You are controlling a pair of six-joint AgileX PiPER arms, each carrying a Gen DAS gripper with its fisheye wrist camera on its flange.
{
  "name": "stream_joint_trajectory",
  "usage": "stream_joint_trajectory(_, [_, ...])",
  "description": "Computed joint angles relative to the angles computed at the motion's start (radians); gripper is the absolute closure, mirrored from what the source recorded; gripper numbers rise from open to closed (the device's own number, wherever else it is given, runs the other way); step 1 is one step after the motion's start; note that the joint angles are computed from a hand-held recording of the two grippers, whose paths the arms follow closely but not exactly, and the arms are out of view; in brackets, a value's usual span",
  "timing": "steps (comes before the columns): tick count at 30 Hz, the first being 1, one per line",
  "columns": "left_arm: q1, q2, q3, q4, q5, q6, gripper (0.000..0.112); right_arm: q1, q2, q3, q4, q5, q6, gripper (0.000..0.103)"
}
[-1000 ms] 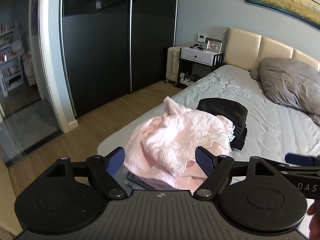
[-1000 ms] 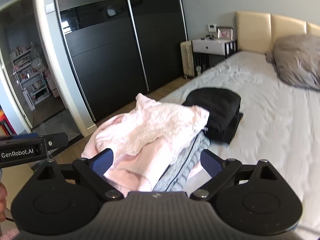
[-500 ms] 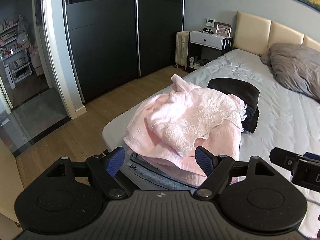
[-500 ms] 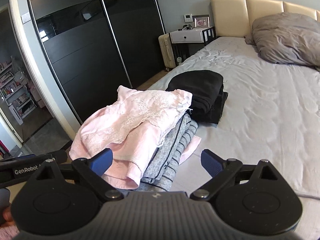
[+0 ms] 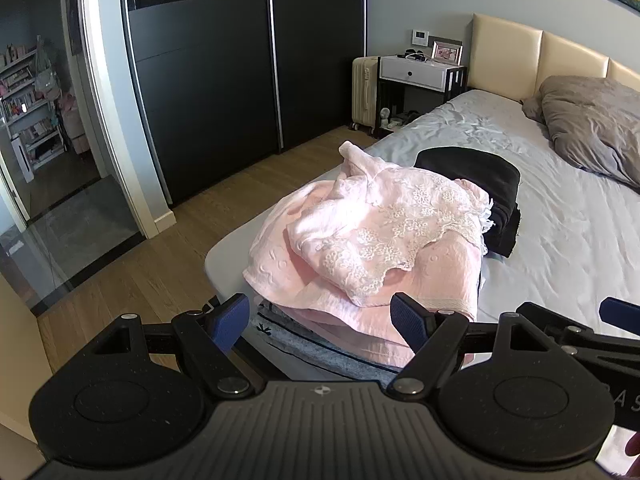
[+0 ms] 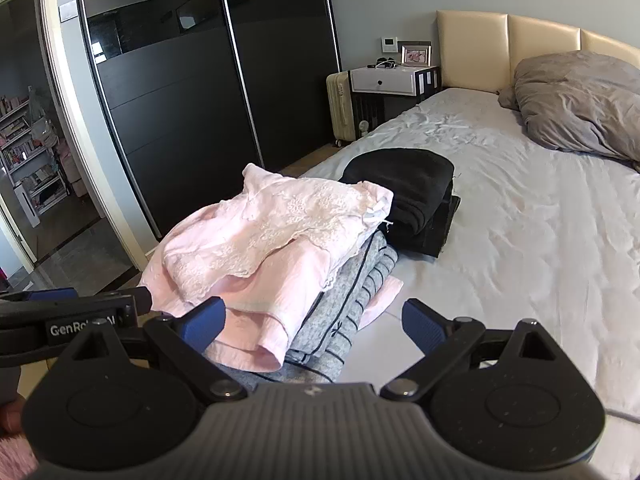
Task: Fold clothes
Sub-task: 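Open both grippers and pull them back from the stacked pink garment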
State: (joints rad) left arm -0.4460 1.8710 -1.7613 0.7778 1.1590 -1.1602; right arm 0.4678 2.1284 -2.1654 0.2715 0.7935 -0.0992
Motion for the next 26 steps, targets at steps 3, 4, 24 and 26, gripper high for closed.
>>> stream_joint_trajectory(3, [-0.002, 0.0, -0.001, 0.001, 0.006, -0.004, 0.035, 0.002, -0.004, 0.005, -0.002, -0.004, -0.003, 0.007])
stream_joint_trajectory(4, [-0.003, 0.0, -0.003, 0.002, 0.007, -0.003, 0.035, 0.003, -0.004, 0.006, -0.004, -0.005, -0.004, 0.007])
stream_joint_trajectory(24, [-0.016, 0.022, -0.034, 0.021, 0.027, 0.007, 0.035, 0.002, 0.008, -0.014, 0.008, 0.017, -0.024, 0.007])
stream_joint_trajectory(26, [-0.019, 0.023, -0.036, 0.022, 0.031, 0.006, 0.035, 0.002, 0.01, -0.017, 0.01, 0.019, -0.024, 0.007])
